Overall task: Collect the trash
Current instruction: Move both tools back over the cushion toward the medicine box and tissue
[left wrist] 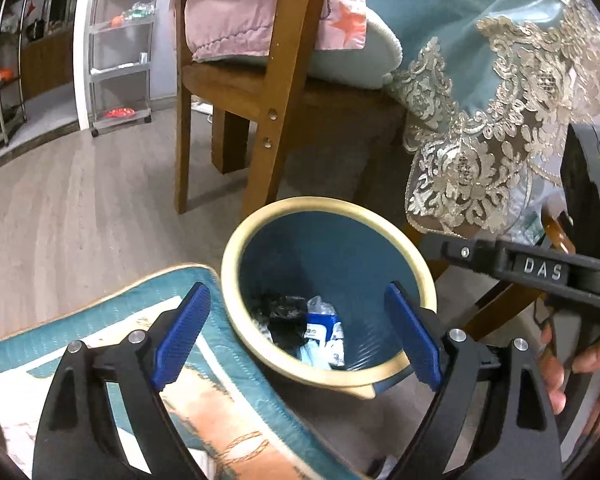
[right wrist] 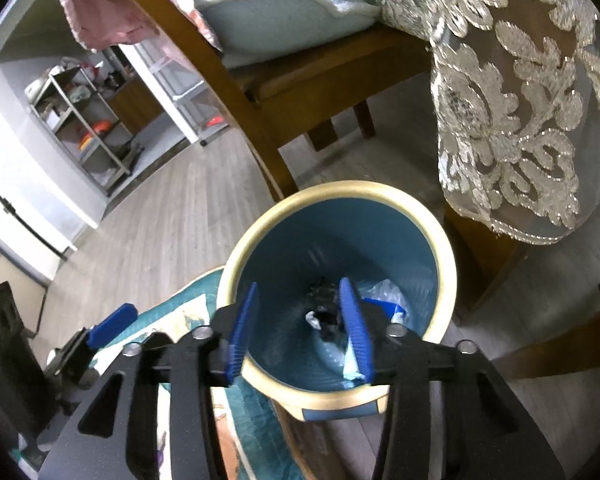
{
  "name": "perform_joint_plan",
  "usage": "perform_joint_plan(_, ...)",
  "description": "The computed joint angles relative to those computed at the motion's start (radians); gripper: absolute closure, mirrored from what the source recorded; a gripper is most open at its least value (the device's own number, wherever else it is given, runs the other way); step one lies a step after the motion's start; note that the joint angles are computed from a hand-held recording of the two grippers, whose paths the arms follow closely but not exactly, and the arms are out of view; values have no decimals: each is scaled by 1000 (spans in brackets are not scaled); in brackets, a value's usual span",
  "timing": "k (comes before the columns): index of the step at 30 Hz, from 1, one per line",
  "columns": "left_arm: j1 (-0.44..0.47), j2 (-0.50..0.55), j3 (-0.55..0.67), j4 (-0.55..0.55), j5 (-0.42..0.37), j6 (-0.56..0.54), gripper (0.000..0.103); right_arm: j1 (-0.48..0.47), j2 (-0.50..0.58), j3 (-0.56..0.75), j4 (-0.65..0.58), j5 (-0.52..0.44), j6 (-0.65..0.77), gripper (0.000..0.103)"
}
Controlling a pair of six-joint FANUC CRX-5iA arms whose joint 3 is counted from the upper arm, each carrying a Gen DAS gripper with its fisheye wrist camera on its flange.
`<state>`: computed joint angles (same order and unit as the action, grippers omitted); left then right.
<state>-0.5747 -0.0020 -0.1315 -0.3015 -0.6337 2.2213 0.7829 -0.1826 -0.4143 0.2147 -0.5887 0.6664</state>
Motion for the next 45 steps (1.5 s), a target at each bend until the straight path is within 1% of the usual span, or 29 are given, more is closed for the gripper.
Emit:
perform_joint_plan(2, -26, -15, 21, -63, -63, 24, 14, 13, -7, -7, 23, 7, -19, 48)
perform_joint_plan(3, -33, -22, 25, -83, -79, 32, 12, 21, -11, -11, 36, 11, -28, 39)
perform_joint_plan(4, -50, -37, 32, -122, -111, 52, 10, 28, -14, -14, 48, 16, -38, 28)
perform_joint_plan(5, -62, -52, 34, -151, -137, 68, 7, 37, -20, -22, 71, 24, -58, 22)
perform_joint_plan(6, -70, -65, 34, -167, -152, 77, 6, 51, -29, -39, 115, 39, -98, 12)
perform_joint_plan(7, -80, -86, 30, -189, -175, 90, 6, 60, -34, -48, 142, 45, -124, 9)
perform_joint_plan(10, -101, -141, 20, -229, -248, 112, 6, 89, -45, -59, 185, 57, -168, 7)
perform_joint_plan(14, -133, -213, 3, -286, -354, 141, 6, 140, -51, -75, 275, 58, -256, 5)
perform_joint_plan(18, -173, -289, -14, -353, -474, 165, 6, 197, -39, -66, 321, 47, -284, 5)
perform_joint_plan(21, -190, -348, -40, -381, -538, 174, 6, 246, -23, -55, 339, 31, -269, 5)
perform_joint_plan(25, -215, -419, -73, -422, -650, 177, 6, 315, 6, -34, 352, 4, -219, 5)
perform_joint_plan(27, -215, -453, -95, -429, -680, 179, 6, 342, 24, -18, 338, -6, -193, 5)
perform_joint_plan(30, -178, -513, -149, -402, -713, 169, 6, 379, 51, 5, 303, -28, -150, 5)
perform_joint_plan(33, -129, -557, -197, -360, -708, 144, 6, 411, 87, 26, 295, -64, -120, 5)
perform_joint_plan(36, -64, -619, -266, -293, -651, 89, 6, 426, 112, 45, 264, -92, -77, 5)
perform_joint_plan(37, -8, -653, -306, -230, -606, 39, 6, 428, 116, 46, 257, -96, -68, 5)
perform_joint_plan(39, 123, -708, -384, -79, -525, -109, 6, 433, 129, 56, 247, -108, -54, 5)
perform_joint_plan(40, 148, -717, -407, -37, -506, -154, 6, 436, 135, 59, 244, -111, -47, 5)
perform_joint_plan(41, 164, -722, -426, -7, -489, -197, 6, 436, 140, 63, 239, -116, -34, 5)
perform_joint_plan(42, 161, -715, -436, 5, -475, -228, 6, 438, 144, 66, 236, -119, -28, 5)
perform_joint_plan(45, 143, -668, -450, 42, -445, -288, 6, 435, 158, 79, 221, -131, 2, 5)
